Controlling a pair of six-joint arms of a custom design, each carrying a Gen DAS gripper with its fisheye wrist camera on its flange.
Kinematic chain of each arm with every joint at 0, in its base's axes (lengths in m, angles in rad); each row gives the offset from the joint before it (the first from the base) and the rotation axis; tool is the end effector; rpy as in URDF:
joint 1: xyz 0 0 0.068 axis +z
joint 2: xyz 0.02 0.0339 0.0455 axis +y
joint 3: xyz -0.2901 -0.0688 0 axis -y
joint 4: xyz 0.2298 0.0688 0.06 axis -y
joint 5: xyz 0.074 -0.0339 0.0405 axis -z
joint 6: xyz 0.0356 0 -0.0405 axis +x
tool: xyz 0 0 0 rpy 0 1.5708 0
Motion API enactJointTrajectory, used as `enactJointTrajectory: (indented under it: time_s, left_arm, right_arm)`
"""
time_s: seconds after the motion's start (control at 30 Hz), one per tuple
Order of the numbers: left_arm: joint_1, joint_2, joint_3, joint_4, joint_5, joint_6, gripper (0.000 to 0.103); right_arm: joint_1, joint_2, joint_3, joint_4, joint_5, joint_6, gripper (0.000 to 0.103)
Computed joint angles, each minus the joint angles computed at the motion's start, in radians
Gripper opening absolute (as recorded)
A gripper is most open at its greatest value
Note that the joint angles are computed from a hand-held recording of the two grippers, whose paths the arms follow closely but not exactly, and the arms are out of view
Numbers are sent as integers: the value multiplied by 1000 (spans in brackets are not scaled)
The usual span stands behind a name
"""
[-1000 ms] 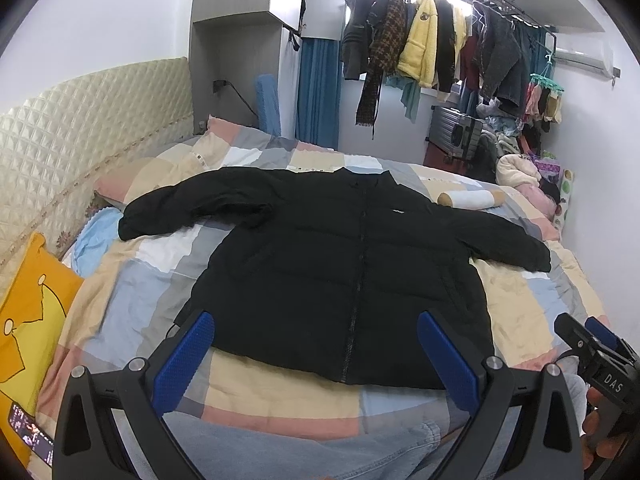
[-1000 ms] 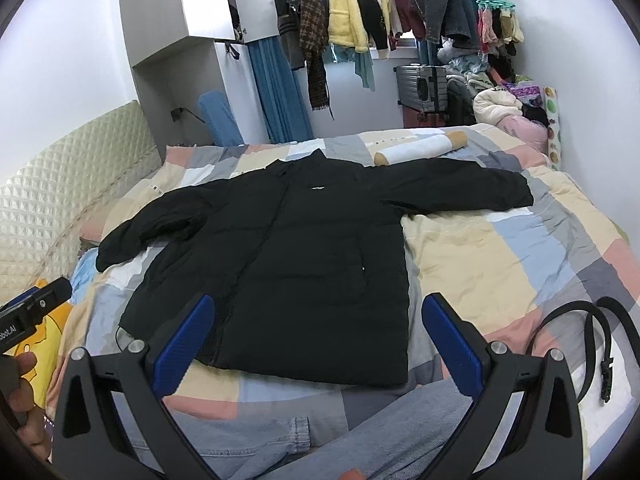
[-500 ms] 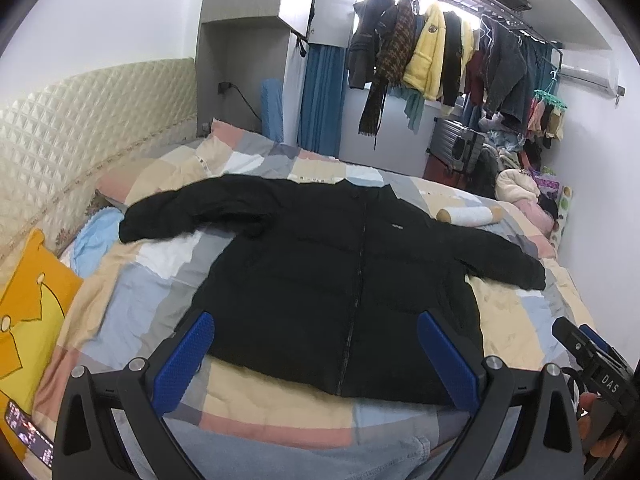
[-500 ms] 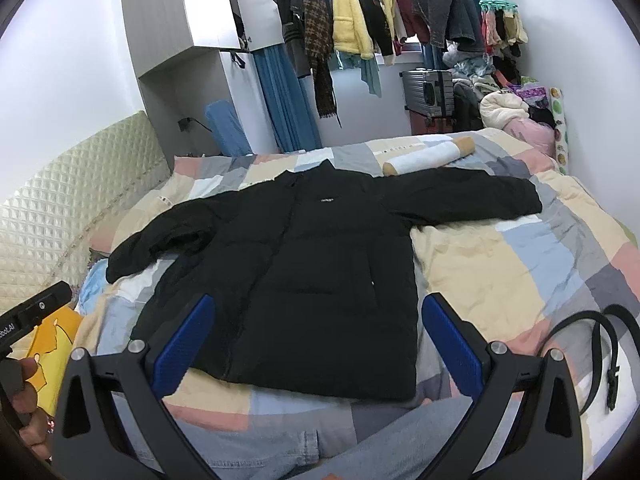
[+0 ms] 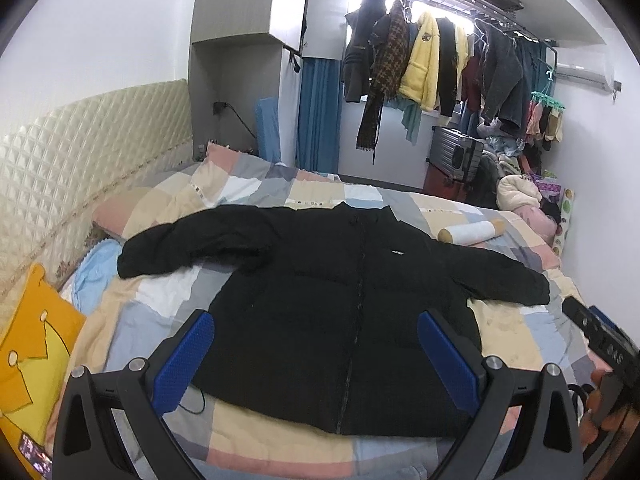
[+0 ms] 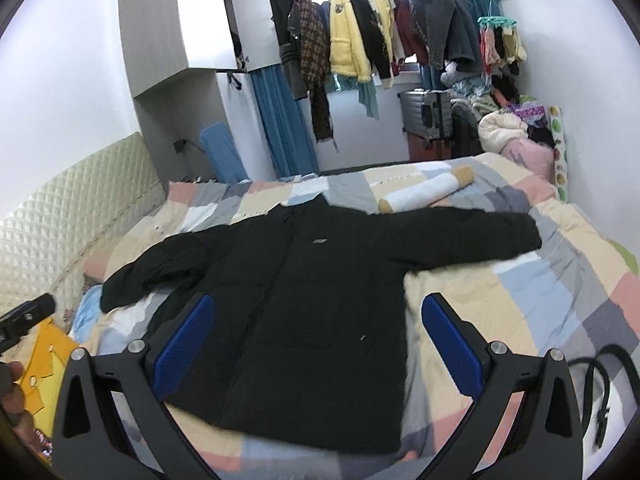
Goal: Fold large clothes
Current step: 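Move the right tool to the jacket's sleeve cuff and close on it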
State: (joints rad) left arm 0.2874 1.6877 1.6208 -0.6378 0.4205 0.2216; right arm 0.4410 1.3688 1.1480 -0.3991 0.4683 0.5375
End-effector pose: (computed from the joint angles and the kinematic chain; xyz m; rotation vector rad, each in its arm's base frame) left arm 0.3573 0.0905 0.3771 0.1446 2.2059 -0.1983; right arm 0.2648 0.1072 0.3445 0.3590 2.0858 0.0660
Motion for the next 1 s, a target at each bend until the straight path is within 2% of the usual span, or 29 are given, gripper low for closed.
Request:
enactJointTrajectory:
  time_s: [0.13, 0.23, 0.3, 0.4, 0.47, 0.57, 0.77, 0.83, 0.9, 1.0]
  left_arm:
    - [-51, 19, 13, 17, -44, -10, 103]
    - [-94, 75, 100, -45, -67, -41, 103]
    - [-132, 117, 178, -93, -78, -47, 103]
    - [-185, 156, 260, -130, -99, -33, 103]
    - [-221, 162, 272, -108, -125, -40, 103]
    - [-288, 188, 300, -95, -187, -32, 103]
    - [-402, 273, 368, -122, -244, -25, 103]
    - [-432, 294, 382, -123, -237, -40, 103]
    - [-475, 318, 375, -91, -271, -34, 103]
    - [-511, 404, 455, -145, -259, -34, 103]
  right_arm:
    - [-118, 27, -29, 72, -54, -47, 103]
    - [-281, 77, -48, 138, -198, -44, 103]
    - [-358, 117, -54, 189, -257, -59, 103]
    - [-439, 229, -30, 252, -259, -150, 103]
    - [-505, 301, -39, 342, -347, -176, 103]
    - [-591, 427, -13, 386, -412, -159, 103]
    - [-747, 664, 82, 427, -433, -138, 99]
    - [-784, 703, 101, 444, -434, -131, 99]
    - [-810, 729, 118, 459, -413, -147, 98]
    - [-862, 770, 146, 468, -458, -125, 98]
